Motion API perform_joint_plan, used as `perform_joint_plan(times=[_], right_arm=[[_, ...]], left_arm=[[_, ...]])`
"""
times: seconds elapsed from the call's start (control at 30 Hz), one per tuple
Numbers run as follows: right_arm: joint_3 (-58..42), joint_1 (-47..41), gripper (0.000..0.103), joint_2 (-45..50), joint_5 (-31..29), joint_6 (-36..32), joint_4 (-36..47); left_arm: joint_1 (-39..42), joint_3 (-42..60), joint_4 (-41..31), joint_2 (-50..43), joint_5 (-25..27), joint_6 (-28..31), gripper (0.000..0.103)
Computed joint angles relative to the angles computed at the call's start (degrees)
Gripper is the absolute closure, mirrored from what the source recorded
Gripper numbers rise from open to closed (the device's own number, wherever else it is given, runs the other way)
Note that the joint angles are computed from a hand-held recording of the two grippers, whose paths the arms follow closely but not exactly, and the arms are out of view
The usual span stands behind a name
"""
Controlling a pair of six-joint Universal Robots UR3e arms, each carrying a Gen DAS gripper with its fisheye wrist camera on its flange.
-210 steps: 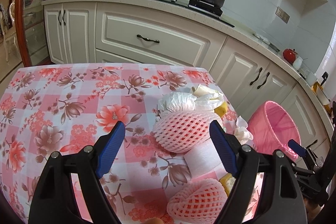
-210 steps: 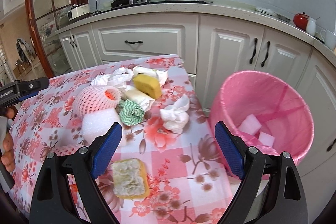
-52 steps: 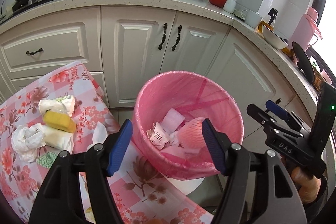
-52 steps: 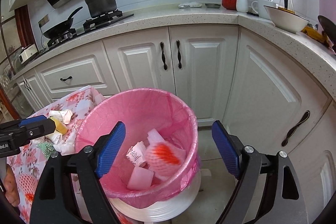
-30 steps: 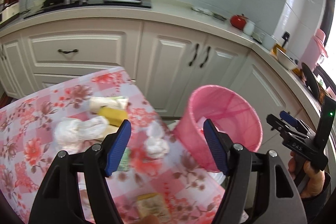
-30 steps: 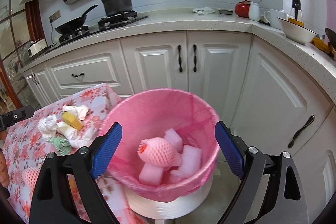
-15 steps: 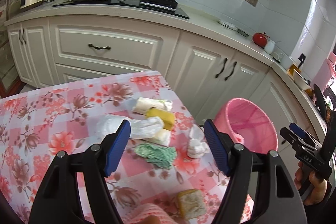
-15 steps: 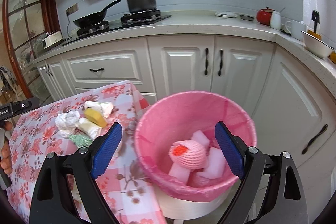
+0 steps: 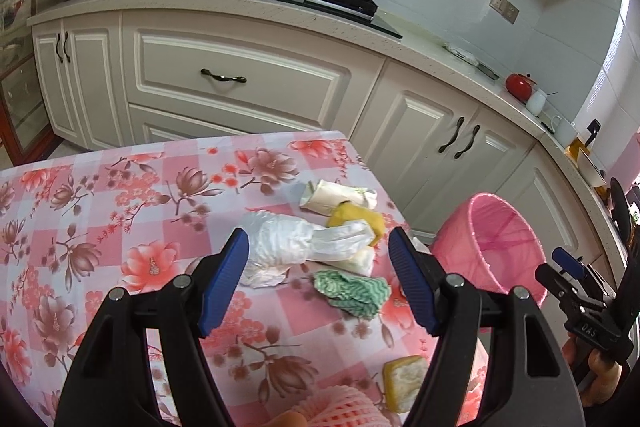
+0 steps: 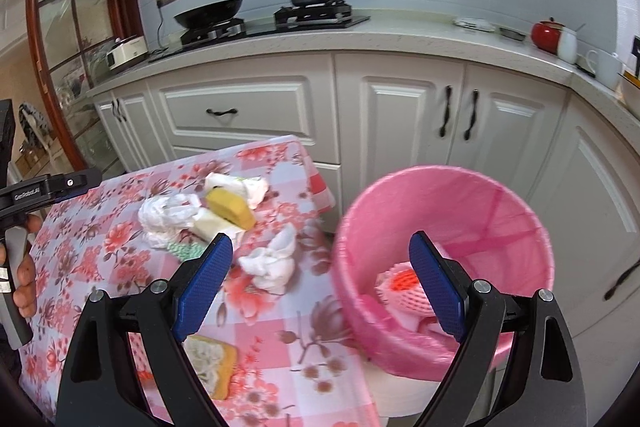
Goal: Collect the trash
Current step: 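Move both tools back over the table toward the cloth and plastic bag, then grasp the green-white cloth with the right tool while the left tool grasps the plastic bag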
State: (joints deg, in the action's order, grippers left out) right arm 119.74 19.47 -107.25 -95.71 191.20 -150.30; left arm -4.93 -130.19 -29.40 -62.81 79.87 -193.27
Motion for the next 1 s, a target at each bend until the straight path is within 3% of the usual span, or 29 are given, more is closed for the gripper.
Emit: perform_joint_plan(times=[0.57,1.0], right_arm=[[-12.22,11.25,0.019,22.16,-1.83,4.65,-3.51],[-24.99,14.28,0.019,37.62,-0.58,4.94,0.32]], left_arm=[[9.63,-4.94,1.56,-2.54,-7.50,6.43,0.033],[15.65,-5.87,4.48,-9.04,-13.11,10.45,0.033]])
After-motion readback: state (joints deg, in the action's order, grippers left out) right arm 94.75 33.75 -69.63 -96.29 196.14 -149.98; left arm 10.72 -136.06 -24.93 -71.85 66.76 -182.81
